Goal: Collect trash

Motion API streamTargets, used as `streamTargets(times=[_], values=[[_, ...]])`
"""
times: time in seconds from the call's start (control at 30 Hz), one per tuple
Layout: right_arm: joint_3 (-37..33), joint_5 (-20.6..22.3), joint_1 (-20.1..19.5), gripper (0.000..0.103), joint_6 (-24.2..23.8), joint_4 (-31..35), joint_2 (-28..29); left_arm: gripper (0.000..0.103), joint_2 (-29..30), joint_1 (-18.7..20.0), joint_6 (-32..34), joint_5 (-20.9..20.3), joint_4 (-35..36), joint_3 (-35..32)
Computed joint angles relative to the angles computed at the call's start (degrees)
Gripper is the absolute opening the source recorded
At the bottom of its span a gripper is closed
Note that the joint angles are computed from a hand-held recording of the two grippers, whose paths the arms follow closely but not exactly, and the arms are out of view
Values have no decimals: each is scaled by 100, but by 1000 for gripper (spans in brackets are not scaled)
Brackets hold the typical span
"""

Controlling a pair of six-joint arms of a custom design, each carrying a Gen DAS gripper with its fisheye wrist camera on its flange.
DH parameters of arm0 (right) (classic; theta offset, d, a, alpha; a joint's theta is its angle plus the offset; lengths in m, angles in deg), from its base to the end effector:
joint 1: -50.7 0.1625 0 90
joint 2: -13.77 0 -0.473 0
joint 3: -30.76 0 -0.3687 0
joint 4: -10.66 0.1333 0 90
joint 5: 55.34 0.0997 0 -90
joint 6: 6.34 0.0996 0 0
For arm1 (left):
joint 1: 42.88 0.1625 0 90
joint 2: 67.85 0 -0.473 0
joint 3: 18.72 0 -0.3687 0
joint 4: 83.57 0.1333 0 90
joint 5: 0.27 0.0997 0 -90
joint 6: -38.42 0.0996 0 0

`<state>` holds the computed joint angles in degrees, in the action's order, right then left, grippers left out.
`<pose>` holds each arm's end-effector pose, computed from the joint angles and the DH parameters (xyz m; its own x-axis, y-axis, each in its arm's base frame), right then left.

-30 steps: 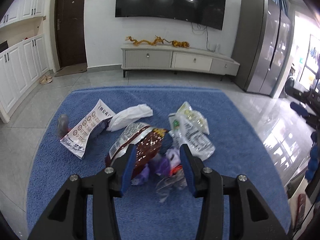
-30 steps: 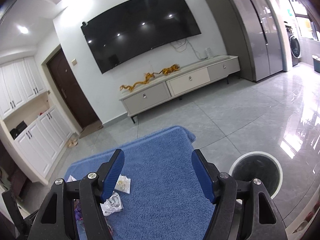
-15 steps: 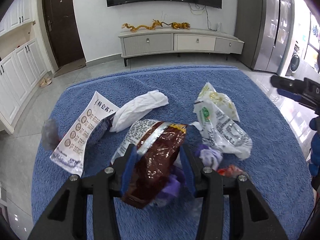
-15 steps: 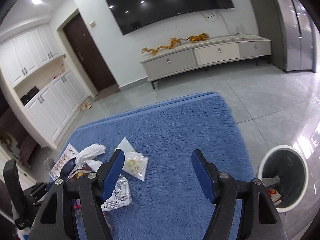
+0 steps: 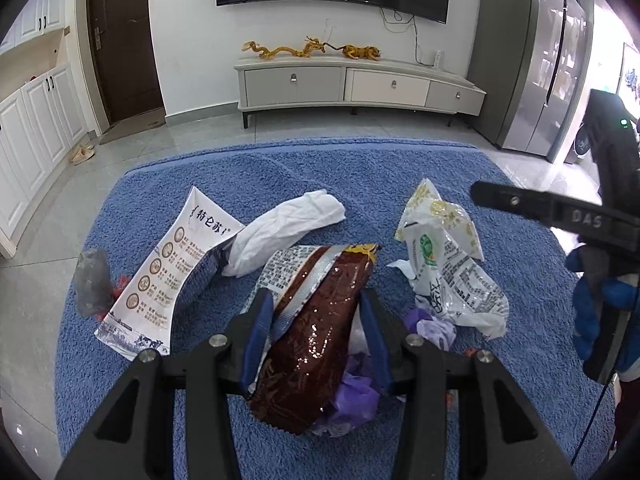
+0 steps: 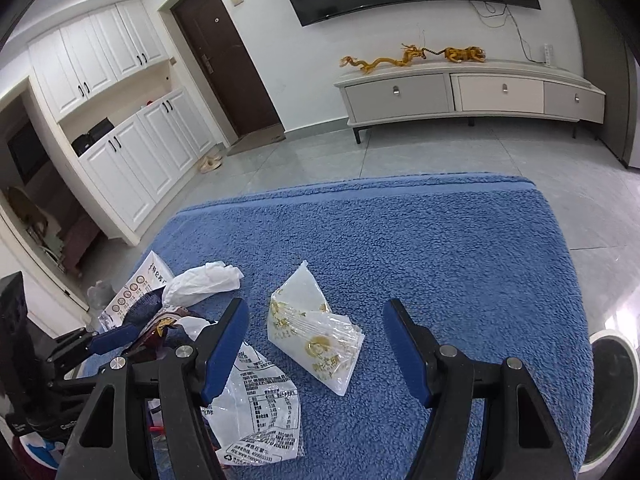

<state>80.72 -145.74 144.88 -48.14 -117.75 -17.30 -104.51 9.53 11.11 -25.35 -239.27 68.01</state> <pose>0.1965 -0.8692 0.2267 -0.6978 -0.6792 0.2276 -0.7161 0.6537 -0.2447 -0.2642 -0.7096 0.1484 -0.7002 -0.2922 -0.6514 0.2996 0.7080 -0.6396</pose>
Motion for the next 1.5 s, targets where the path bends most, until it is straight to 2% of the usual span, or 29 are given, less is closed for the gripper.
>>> streamTargets(times=[0.3, 0.6, 0.7, 0.83, 0.9, 0.93, 1.07, 1.23, 1.5], values=[[-551, -251, 24, 68, 106, 415, 396, 43, -30, -13, -22, 1, 54, 26], [-1043, -352, 32, 68, 141, 847, 717, 43, -43, 6, -208, 39, 457, -71], [-1026, -375, 31, 62, 60, 811, 725, 43, -31, 22, -292, 65, 599, -118], [-1088, -341, 17, 46, 43, 910, 736, 42, -22, 27, -322, 82, 590, -126], [-1048, -271, -18, 41, 56, 920, 693, 36, -21, 18, -343, 113, 615, -114], [-1043, -225, -39, 31, 82, 939, 675, 33, -27, 12, -364, 134, 648, -108], [-923, -60, -129, 30, 290, 916, 541, 21, -66, -42, -445, 279, 669, -38], [-739, 82, -212, 29, 419, 797, 318, 13, -134, -118, -556, 411, 635, 47], [-127, 305, -295, 29, 477, 457, -206, 6, -275, -298, -964, 748, 791, 223]])
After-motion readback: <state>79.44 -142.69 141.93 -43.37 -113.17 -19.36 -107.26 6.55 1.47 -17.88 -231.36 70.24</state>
